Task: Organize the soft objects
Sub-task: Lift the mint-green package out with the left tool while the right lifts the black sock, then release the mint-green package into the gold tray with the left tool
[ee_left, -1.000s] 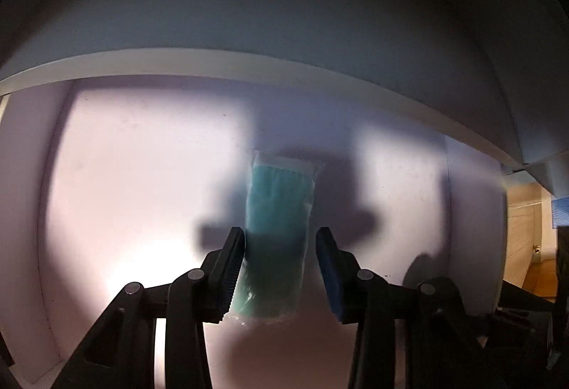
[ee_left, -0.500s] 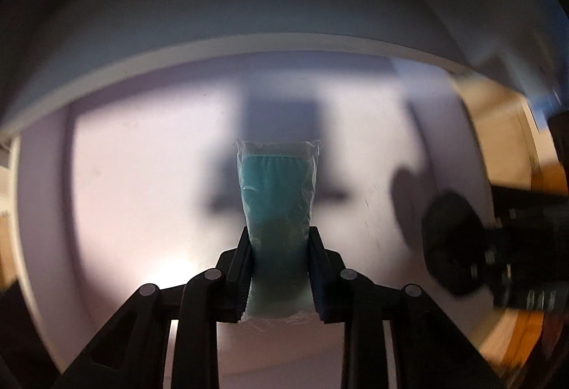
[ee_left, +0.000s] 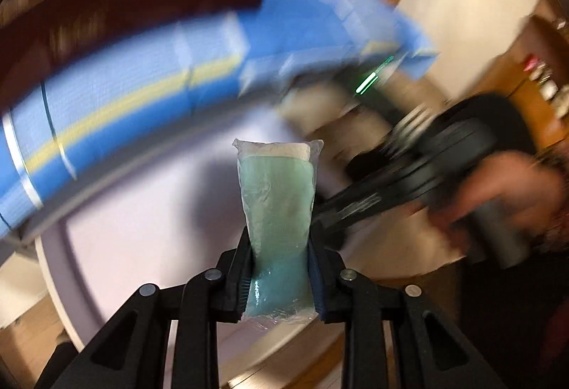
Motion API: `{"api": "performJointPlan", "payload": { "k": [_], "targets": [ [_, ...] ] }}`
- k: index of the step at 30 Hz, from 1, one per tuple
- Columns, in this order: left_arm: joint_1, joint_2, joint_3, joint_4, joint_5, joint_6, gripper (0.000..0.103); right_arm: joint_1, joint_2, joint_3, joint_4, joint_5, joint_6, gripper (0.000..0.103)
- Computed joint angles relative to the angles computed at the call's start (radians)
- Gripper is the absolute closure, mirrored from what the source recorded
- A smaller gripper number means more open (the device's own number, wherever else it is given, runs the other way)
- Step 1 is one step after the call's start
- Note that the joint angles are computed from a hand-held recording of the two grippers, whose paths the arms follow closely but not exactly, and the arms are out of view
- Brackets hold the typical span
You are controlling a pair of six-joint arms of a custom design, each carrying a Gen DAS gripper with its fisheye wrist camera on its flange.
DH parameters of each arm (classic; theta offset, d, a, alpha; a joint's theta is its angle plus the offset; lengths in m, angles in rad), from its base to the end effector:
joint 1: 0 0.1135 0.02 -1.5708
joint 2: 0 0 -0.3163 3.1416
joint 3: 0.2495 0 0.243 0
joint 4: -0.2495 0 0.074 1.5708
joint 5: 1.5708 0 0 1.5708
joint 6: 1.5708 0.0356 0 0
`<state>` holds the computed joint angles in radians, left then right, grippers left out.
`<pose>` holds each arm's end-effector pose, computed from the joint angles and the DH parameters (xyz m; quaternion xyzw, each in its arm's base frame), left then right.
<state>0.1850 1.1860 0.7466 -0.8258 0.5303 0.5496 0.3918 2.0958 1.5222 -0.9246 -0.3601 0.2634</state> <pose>0.1718 0.0138 0.2609 0.2121 0.9308 -0.1890 0.2301 0.3803 0.1707 0.2028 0.0696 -0.9807 -0.1809 0.0238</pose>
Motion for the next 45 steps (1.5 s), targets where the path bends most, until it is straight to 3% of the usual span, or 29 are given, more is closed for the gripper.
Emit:
{"api": "performJointPlan", "payload": {
  "k": [6, 9, 10, 16, 20, 33, 36, 39, 43, 45],
  "targets": [
    [0.039, 0.026, 0.275, -0.143, 0.159, -0.082, 0.076, 0.014, -0.019, -0.032, 0.029, -0.007, 0.013, 0.064],
    [0.072, 0.076, 0.443, -0.165, 0.207, -0.206, 0.076, 0.025, -0.031, -0.047, 0.037, -0.012, 0.018, 0.064],
    [0.041, 0.133, 0.464, -0.125, 0.213, -0.231, 0.076, 0.03, -0.031, -0.04, 0.033, -0.013, 0.022, 0.064],
    [-0.033, 0.387, 0.689, 0.062, 0.097, -0.543, 0.076, -0.001, -0.045, -0.062, 0.039, -0.036, -0.014, 0.064],
    [0.015, 0.585, 0.974, -0.067, 0.032, -0.642, 0.076, -0.015, -0.054, -0.059, 0.026, -0.047, -0.036, 0.064],
    [0.083, 1.044, 1.597, -0.313, -0.077, -0.855, 0.075, -0.042, -0.036, -0.025, -0.007, -0.101, -0.041, 0.064],
    [0.091, 1.063, 1.634, -0.308, -0.1, -0.879, 0.063, -0.037, -0.029, -0.01, -0.018, -0.109, -0.038, 0.064],
    [0.093, 1.027, 1.587, -0.274, -0.106, -0.844, 0.054, -0.028, -0.026, 0.002, -0.022, -0.108, -0.035, 0.064],
    [0.084, 0.97, 1.521, -0.27, -0.112, -0.732, 0.052, -0.018, -0.033, 0.005, -0.024, -0.101, -0.031, 0.064],
    [0.083, 0.899, 1.425, -0.224, -0.119, -0.681, 0.052, -0.014, -0.043, 0.006, -0.023, -0.094, -0.031, 0.064]
  ]
}}
